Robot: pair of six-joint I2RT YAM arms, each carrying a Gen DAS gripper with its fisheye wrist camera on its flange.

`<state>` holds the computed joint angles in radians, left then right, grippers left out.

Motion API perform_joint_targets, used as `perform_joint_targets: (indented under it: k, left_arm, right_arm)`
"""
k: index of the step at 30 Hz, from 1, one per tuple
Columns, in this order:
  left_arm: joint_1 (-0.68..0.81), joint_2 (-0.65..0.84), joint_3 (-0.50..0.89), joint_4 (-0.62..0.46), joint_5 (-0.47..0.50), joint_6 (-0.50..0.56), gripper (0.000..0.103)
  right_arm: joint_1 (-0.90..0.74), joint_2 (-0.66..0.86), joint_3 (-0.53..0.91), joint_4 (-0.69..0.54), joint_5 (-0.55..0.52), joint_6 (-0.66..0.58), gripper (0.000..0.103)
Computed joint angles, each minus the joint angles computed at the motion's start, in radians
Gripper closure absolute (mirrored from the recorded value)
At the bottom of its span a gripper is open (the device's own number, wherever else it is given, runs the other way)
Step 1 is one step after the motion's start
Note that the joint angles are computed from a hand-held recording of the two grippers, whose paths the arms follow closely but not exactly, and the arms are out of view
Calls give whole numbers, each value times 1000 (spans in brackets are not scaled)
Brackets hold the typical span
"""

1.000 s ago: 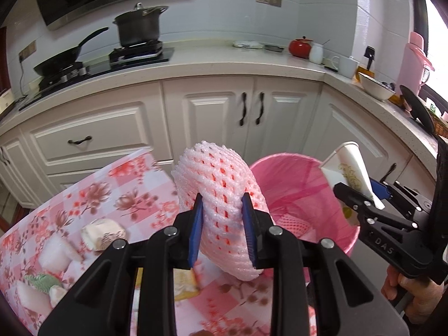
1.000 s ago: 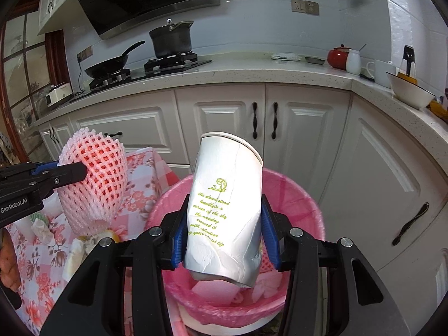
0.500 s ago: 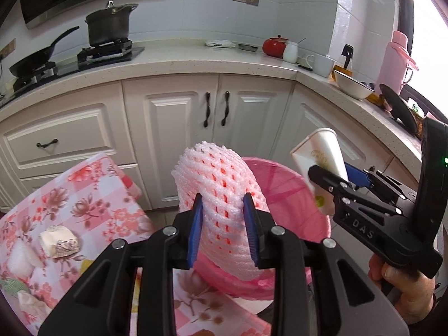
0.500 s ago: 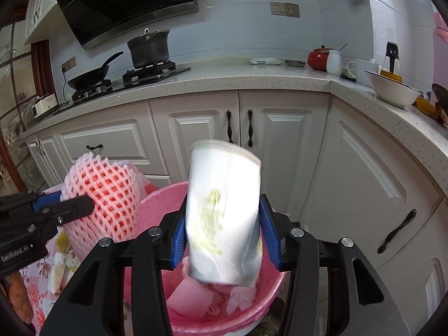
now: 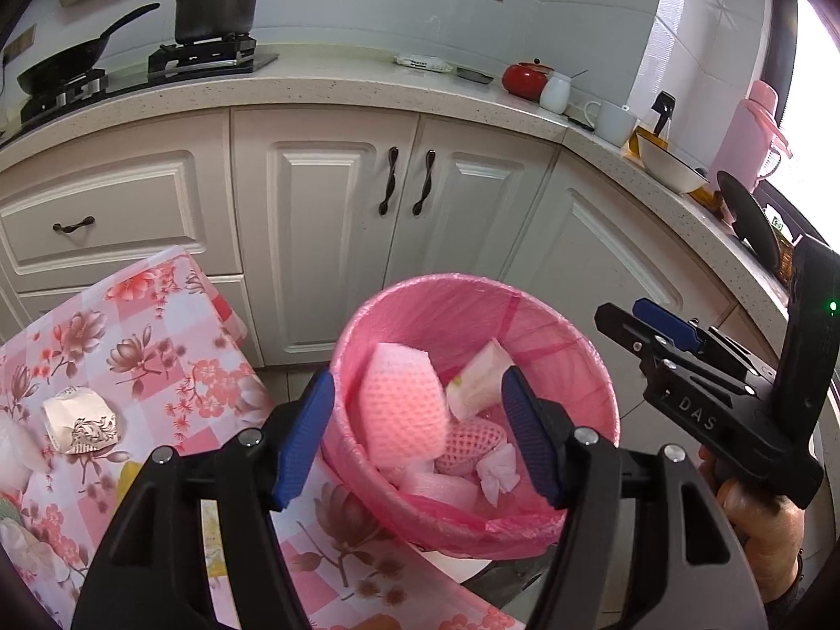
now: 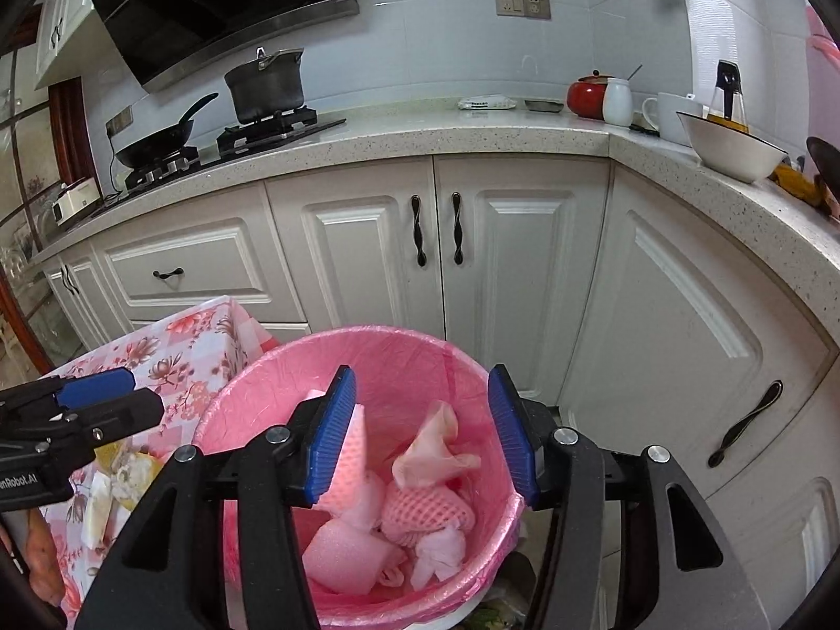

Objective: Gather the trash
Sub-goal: 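Carry the paper cup and foam net over the pink wastebasket and release both, then move both tools back over the table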

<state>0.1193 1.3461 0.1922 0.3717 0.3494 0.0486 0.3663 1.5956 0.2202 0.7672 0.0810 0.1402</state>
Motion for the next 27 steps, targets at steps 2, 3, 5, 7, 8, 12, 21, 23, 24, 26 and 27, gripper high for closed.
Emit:
perform_joint_targets:
  k: [2, 3, 5, 7, 8, 12, 21, 23, 24, 26, 27]
  left_arm:
    - [16, -9, 0, -8, 11, 4, 39]
    - [22, -13, -2, -12, 14, 7, 39]
    - [24, -24, -5, -20, 14, 11, 39]
    - [25, -37, -12, -23, 15, 12, 39]
    - [29, -42, -15, -24, 18, 13, 39]
    - [50, -65, -27, -33, 28, 24, 39]
    - [241, -238, -81, -172, 133, 139, 37]
    - [317, -280, -87, -229, 179, 188, 37]
    - [376, -308, -89, -272, 213, 230, 37]
    - [465, -350, -92, -340, 260, 298, 37]
    - [518, -367, -90, -378, 287, 340, 36]
  right_arm:
    - [3, -4, -4, 2, 1, -1, 51]
    - [6, -7, -5, 1, 2, 0, 51]
    - [9, -11, -8, 0, 6, 1, 50]
    - [10, -14, -7, -5, 7, 2, 48]
    - [10, -16, -7, -7, 8, 2, 48]
    - [14, -41, -24, -12, 14, 6, 43]
    - [111, -157, -87, -39, 84, 47, 30]
    - [152, -186, -101, -51, 111, 69, 29]
    - [182, -203, -110, -58, 131, 86, 28]
    - [232, -225, -120, -70, 161, 115, 27]
    - [266, -235, -124, -79, 184, 132, 26]
